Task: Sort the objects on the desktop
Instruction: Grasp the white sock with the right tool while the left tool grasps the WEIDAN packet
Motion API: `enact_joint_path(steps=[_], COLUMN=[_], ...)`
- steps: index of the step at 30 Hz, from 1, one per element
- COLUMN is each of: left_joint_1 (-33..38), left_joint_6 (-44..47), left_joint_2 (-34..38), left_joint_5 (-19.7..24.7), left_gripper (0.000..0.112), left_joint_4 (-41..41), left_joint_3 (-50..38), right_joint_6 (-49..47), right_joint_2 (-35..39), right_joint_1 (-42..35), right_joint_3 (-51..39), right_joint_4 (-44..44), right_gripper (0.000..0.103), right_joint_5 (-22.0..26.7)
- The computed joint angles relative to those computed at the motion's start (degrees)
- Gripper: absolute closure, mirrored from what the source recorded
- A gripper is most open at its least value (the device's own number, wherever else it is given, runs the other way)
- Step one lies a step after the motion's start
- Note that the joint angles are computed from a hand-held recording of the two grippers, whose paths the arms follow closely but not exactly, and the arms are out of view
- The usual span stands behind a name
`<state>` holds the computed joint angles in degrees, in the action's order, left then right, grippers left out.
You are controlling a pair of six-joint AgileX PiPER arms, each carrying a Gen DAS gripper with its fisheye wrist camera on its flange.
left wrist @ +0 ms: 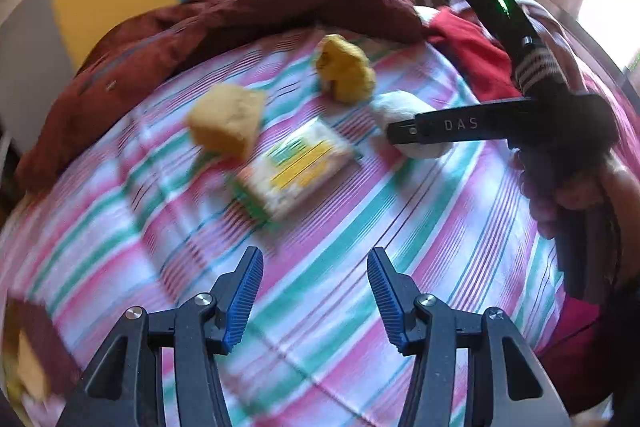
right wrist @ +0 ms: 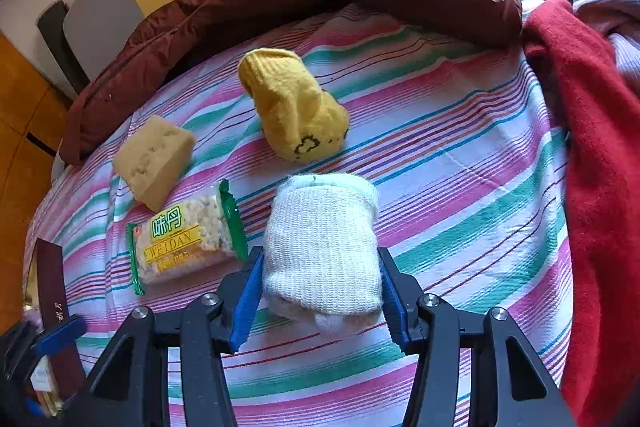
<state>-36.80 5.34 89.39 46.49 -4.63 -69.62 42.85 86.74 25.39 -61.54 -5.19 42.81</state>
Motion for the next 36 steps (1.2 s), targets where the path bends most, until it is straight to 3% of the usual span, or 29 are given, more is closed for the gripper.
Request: enact_joint_path(steps=[4, 9, 20, 23, 25, 36], left_joint_1=[-0.6, -2.3, -1.9, -1.6, -1.6, -2.3], left_joint_6=[8.2, 14.3, 18.1, 17.9, 18.3, 13.4], left_joint_2=[3.9, 11.2, 21.6, 22.7, 22.9, 16.9], left_joint_5=[-0.2, 3.2, 5.6, 5.6, 5.2, 1.9], left_gripper=[0.057, 0.057, 0.057, 0.057, 0.057, 0.059], left_joint_4=[-1.7, 0.3, 3.1, 3.4, 3.2, 0.7], left_joint_3=[-3.7, -11.9, -23.0, -24.0, -23.9, -14.9], right_joint_6=[-2.7, -4.5, -4.8, -4.1, -3.5, -2.3], right_joint_2=[-1.6, -3.2, -2.8, -3.1, -3.4, 0.1], right_joint_1=[-1.9, -3.3, -3.4, -3.8, -4.6, -2.8], right_joint_3=[0.8, 1.9, 2.7, 3.2, 3.8, 1.0], right_joint_4=[3.2, 5.1, 5.7, 5.6, 6.0, 2.8], right_gripper=[0.049, 0.049, 0.047, 0.042, 0.031, 0.028], right_joint_5=[-0.7, -0.3, -0.9, -0.8, -0.9, 0.6])
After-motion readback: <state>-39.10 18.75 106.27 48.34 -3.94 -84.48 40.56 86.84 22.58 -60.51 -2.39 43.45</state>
